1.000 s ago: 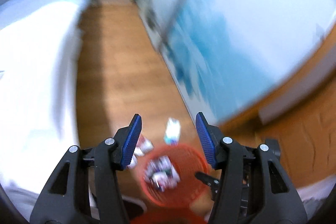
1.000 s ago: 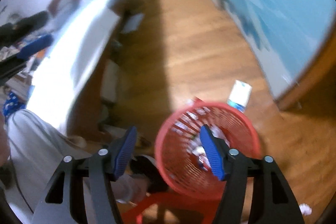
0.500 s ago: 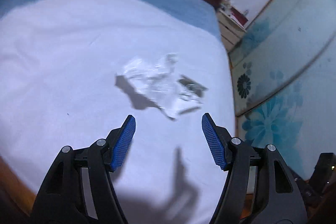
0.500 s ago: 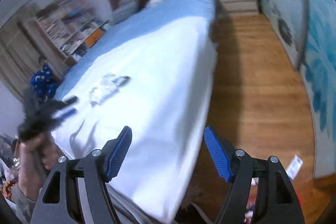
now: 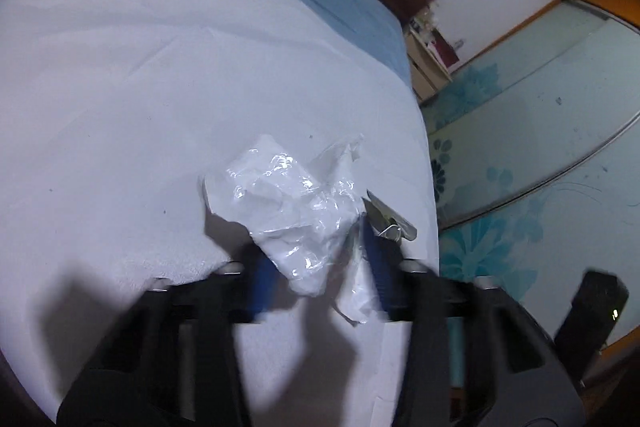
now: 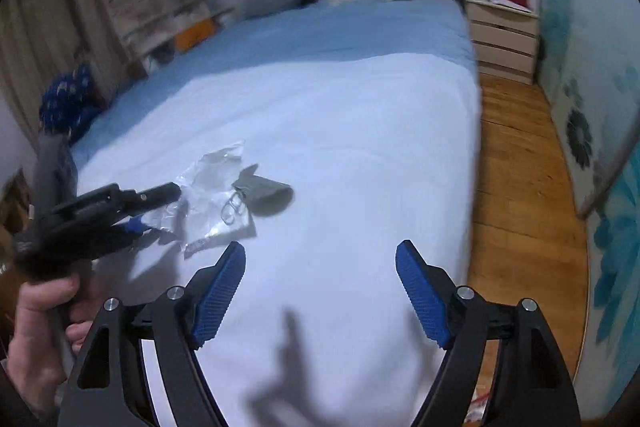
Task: Collect trash
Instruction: 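Grasp the clear plastic bag with the left tool while the right tool grasps the grey lid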
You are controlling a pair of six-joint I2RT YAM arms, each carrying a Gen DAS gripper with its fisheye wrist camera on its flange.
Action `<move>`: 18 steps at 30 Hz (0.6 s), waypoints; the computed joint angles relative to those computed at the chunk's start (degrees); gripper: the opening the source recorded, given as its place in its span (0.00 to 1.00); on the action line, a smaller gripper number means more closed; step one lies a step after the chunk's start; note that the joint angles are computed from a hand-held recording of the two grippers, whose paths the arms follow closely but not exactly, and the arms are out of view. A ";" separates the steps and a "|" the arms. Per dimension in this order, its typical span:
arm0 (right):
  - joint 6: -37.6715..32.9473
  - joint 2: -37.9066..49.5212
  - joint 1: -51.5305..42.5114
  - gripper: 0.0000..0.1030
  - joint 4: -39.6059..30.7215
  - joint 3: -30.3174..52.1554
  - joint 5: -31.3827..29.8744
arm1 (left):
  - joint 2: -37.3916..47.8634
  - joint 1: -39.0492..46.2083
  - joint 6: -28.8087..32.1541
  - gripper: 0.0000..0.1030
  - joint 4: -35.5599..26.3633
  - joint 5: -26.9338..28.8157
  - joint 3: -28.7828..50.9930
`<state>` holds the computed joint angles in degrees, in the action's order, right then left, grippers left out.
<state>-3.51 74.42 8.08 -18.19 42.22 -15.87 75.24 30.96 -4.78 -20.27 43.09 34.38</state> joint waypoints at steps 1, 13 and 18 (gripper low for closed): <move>0.26 2.94 2.35 0.75 1.00 1.95 1.51 | 0.40 0.45 0.07 0.15 0.37 1.11 -0.23; 1.88 31.54 16.80 0.84 1.18 25.84 10.17 | -7.89 6.95 8.52 0.05 -11.96 4.34 1.44; 1.84 36.62 19.77 0.83 1.52 28.99 12.77 | -5.50 14.97 16.47 0.05 -18.80 5.94 4.07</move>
